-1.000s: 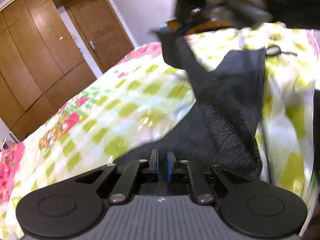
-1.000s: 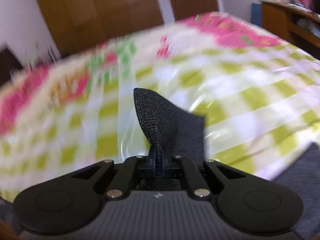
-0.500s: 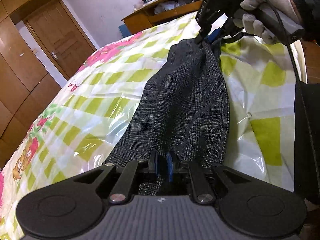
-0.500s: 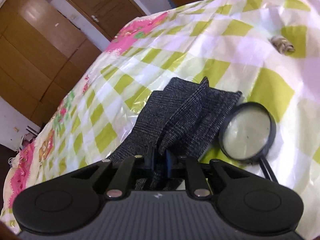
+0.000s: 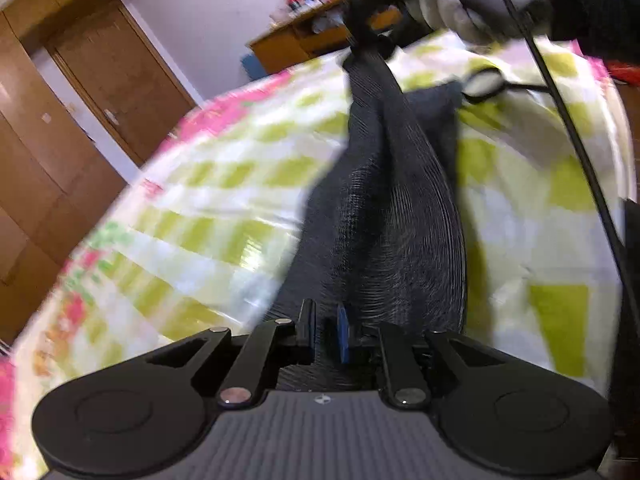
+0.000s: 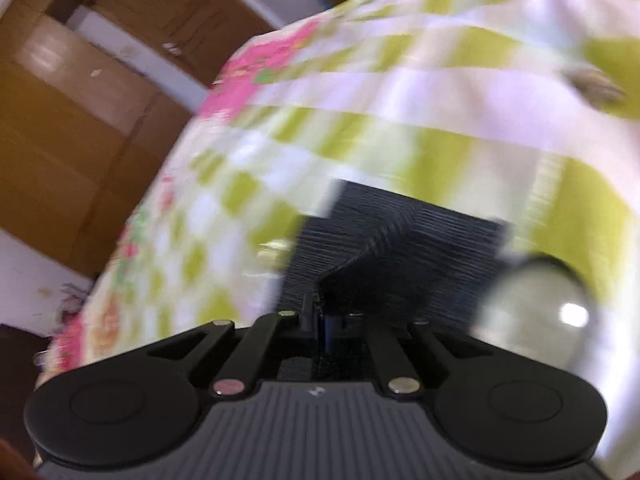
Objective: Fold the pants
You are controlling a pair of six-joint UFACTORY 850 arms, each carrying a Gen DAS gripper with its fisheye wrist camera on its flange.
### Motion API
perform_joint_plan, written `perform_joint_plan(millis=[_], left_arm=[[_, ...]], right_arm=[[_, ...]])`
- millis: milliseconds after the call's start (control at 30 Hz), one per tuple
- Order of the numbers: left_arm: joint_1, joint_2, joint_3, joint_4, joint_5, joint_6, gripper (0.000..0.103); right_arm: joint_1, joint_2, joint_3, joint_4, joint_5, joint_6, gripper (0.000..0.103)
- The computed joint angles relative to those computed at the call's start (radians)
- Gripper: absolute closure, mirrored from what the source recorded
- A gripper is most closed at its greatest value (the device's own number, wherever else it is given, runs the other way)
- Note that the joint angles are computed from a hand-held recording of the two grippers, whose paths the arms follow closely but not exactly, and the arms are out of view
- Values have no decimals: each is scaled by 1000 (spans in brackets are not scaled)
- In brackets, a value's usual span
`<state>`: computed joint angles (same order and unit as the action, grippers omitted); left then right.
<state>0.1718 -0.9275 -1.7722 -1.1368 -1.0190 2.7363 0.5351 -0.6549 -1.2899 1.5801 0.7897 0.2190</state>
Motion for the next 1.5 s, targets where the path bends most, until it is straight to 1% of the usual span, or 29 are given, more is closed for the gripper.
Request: perform_joint_plan(millis=[33,100,167,233,267,300,367,400,433,533,600,667,767,867,900,967,1033,1100,1133,1167,1200,1233,1300,1333,1367,1400,1433,1467,1500], left_arm=[[-1,3,-10,-24,-8,-5,74],[0,5,-29,-56,-31,-22,72],[0,8,-21,-91,-45,9,68],[-6,7,-1,-82,-32,25,67],[-12,3,6,-50,-16,10,67],[-17,-2,14,-22,1,5,67],[-25,-2,54,1,52,58,67],[-26,1,73,-6,67,89,67],[-26,5,89,-17,77,113,68],[-29,10,90,-6,78,97,67],[-31,10,85,-2,81,87,67],[-31,9,83,-1,82,91,67],[-31,12,82,-4,83,87,67],[-29,12,72,-11,82,56,67],[-28,14,71,-20,83,59,67],[-24,13,57,-40,79,55,67],[-17,15,43,-68,68,60,67],[-11,15,35,-99,56,77,67],[-9,12,28,-101,55,71,66],[-10,8,24,-95,58,60,65],[-11,3,22,-84,64,50,65],[-15,-2,23,-69,74,42,65],[-20,-6,42,-44,97,49,65],[-22,-8,49,-38,106,55,65],[-22,-2,67,-43,115,73,65],[-23,1,79,-48,122,86,66],[-24,4,86,-52,126,93,66],[-24,6,88,-50,125,90,66],[-25,7,86,-44,124,81,66]], right_arm=[[-2,13,-6,-53,37,12,99],[11,43,-1,-174,160,72,99],[40,63,2,-185,275,41,99],[73,66,24,-138,332,36,99],[84,61,34,-88,326,33,99],[89,50,43,-18,294,27,99],[86,28,66,128,183,45,99],[86,20,85,162,139,77,99],[88,13,96,178,117,102,99],[96,6,112,171,108,112,99],[88,17,114,168,94,72,96],[85,25,114,157,107,46,94],[58,35,99,179,70,-58,94],[24,42,103,155,18,-41,94],[20,45,107,138,13,-36,98],[14,61,105,12,30,33,98],[17,84,108,-135,93,130,98],[37,108,123,-258,228,208,99],[51,115,130,-285,297,218,99],[60,115,131,-271,328,195,99],[64,110,128,-234,325,152,99],[60,99,126,-173,281,122,99],[37,86,143,-86,122,131,99],[29,73,144,-31,59,106,99],[28,57,136,37,28,49,99],[29,45,129,92,18,10,98],[30,42,135,110,12,13,97],[28,46,151,91,0,51,93],[25,51,162,77,-12,64,93]])
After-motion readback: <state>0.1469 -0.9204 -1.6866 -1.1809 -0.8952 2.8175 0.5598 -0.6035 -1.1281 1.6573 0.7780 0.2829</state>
